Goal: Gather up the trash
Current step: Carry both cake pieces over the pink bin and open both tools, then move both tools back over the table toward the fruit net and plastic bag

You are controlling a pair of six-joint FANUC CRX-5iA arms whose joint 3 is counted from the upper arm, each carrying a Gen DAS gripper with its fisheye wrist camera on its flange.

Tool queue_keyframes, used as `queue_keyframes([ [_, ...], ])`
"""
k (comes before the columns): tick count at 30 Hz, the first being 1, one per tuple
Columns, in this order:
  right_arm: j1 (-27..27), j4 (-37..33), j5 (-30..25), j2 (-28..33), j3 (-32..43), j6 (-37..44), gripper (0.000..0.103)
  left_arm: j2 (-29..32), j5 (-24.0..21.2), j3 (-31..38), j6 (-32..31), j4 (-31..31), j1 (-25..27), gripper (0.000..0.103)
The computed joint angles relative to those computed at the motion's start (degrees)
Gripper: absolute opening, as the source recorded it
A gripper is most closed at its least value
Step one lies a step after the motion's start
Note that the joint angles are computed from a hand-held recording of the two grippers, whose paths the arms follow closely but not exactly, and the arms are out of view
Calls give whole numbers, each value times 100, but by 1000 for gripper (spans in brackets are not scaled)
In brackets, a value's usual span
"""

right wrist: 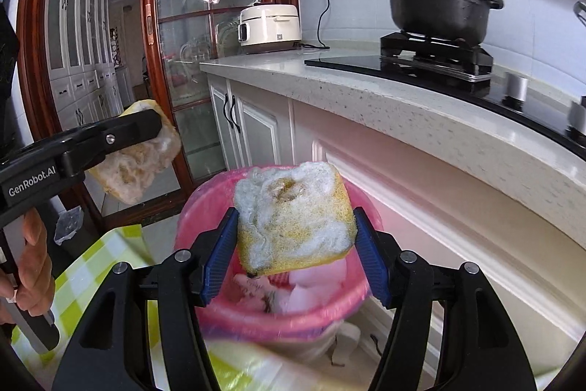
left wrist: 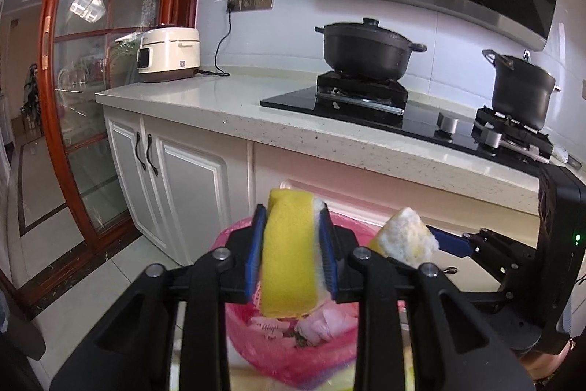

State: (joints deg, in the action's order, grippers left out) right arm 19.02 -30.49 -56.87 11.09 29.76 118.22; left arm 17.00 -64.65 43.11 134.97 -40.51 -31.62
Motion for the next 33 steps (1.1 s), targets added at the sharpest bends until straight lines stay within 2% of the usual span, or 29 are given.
queue_keyframes([
  [1,-2,-49,-20,60,48,72,74,33,6,11,-1,-43,15,47],
  [2,30,-11,67,92,25,125,77,73,45,10,27,-112,42,52],
  [9,-148,-116,140,38,-155,262,77,-70,-58,-256,381,-480,-43,61],
  [11,-264,-192,38,-154,-266,356,77,-201,-224,-351,540,-702,-211,67],
  [13,-314,-84,-93,-413,-413,453,77,-374,-475,-428,741,-972,-451,83],
  [14,-337,-23,-135,-575,-517,487,77,-423,-606,-425,813,-1088,-561,86],
  [16,-451,-23,-323,-939,-693,529,78,-547,-990,-395,1059,-1423,-908,94],
  [19,-686,-77,-590,-1516,-982,370,81,-709,-1559,-334,1262,-1871,-1527,97],
  [26,-1596,-658,-1165,-2919,-1727,326,84,-721,-2936,7,1613,-3115,-3376,98],
  [31,-2623,-1181,-1905,-3657,-2164,361,84,-443,-3793,237,1482,-3561,-4449,98],
  [33,-3120,-1444,-2239,-3887,-2350,499,84,-323,-4118,259,1659,-3607,-4824,98],
])
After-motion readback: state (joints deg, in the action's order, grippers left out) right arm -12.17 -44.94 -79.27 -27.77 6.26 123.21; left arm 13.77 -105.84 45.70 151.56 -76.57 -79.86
